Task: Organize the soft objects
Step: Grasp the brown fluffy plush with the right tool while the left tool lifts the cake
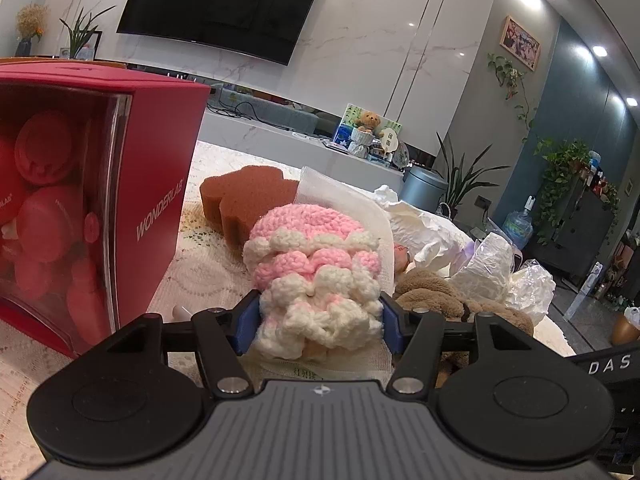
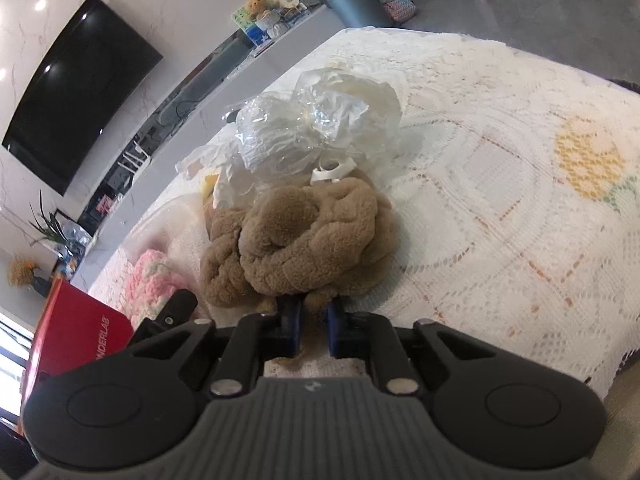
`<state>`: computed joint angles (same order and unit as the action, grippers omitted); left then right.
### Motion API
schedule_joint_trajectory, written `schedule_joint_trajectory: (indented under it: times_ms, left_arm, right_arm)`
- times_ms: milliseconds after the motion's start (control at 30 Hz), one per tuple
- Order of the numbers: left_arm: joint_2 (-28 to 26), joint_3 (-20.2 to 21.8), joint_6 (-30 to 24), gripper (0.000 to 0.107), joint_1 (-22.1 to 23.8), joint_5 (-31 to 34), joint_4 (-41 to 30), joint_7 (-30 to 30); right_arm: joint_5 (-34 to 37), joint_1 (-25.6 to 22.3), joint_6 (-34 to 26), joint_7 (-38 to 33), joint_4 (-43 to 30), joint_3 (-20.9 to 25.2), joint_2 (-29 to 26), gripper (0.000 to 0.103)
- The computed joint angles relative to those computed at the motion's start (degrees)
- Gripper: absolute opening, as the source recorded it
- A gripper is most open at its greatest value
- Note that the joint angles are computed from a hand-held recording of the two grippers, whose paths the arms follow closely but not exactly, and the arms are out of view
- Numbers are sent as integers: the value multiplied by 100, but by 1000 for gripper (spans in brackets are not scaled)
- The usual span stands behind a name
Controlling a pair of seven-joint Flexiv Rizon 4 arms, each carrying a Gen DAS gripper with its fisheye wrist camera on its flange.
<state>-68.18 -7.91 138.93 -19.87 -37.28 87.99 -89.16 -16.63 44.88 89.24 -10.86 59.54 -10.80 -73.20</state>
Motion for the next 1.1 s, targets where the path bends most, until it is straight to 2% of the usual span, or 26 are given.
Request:
schedule_joint_trajectory:
  times_ms: [200,333,433,500,567,633,733,800,833,867,900,933,967,1000,1033,1067,1100]
  left_arm:
    - [-30,5,120,63,3,79,6,-74]
    - [-86,-3,379,57,2,152,14,-118]
    - [-33,8,319,56,-74,-60,31,124]
    - [100,68,91,51,-218,-460,58,527]
    - [205,72,92,45,-292,-610,125,685]
    - [377,62,33,44,-325,-658,288,812]
    - [573,151,-76,44,-575,-1201,398,1303]
    - [690,106,-179,44,-549,-1089,545,1403]
    - [722,93,-199,44,-532,-1001,603,1389]
    - [721,114,-180,44,-562,-997,616,1402]
    - [686,158,-139,44,-637,-1099,577,1467]
    - [649,202,-84,44,-727,-1258,526,1578]
    - [618,223,-23,44,-805,-1413,465,1706]
    - [593,215,25,44,-823,-1452,428,1796]
    - [582,192,56,44,-813,-1432,411,1863]
    - [579,162,66,44,-790,-1393,400,1915]
    - [601,128,91,44,-750,-1317,450,1916]
  right_arm:
    - [-238,-83,-249,-351,-100,157,27,8]
    - [-229,5,1,-445,182,12,159,7]
    - [-182,170,193,-455,533,-305,320,6]
    - [-65,251,420,-431,734,-441,405,6]
    - [18,280,573,-518,862,-506,473,6]
    - [3,214,701,-781,1013,-389,595,6]
    - [-19,17,893,-1293,1385,-40,859,6]
    - [-150,-185,719,-1693,1581,318,1034,8]
    - [-111,-170,603,-1755,1658,315,1088,10]
    - [-15,-135,463,-1709,1727,276,1144,19]
    - [71,-43,350,-1621,1808,138,1192,26]
    - [112,137,222,-1511,1907,-141,1248,30]
    - [55,390,-57,-1407,2005,-518,1319,50]
    - [-130,660,-517,-1315,2056,-897,1381,75]
    - [-361,918,-858,-1207,2100,-1267,1395,83]
    - [-556,1090,-834,-1116,2159,-1558,1352,84]
    - [-687,1126,-569,-1090,2200,-1677,1302,84]
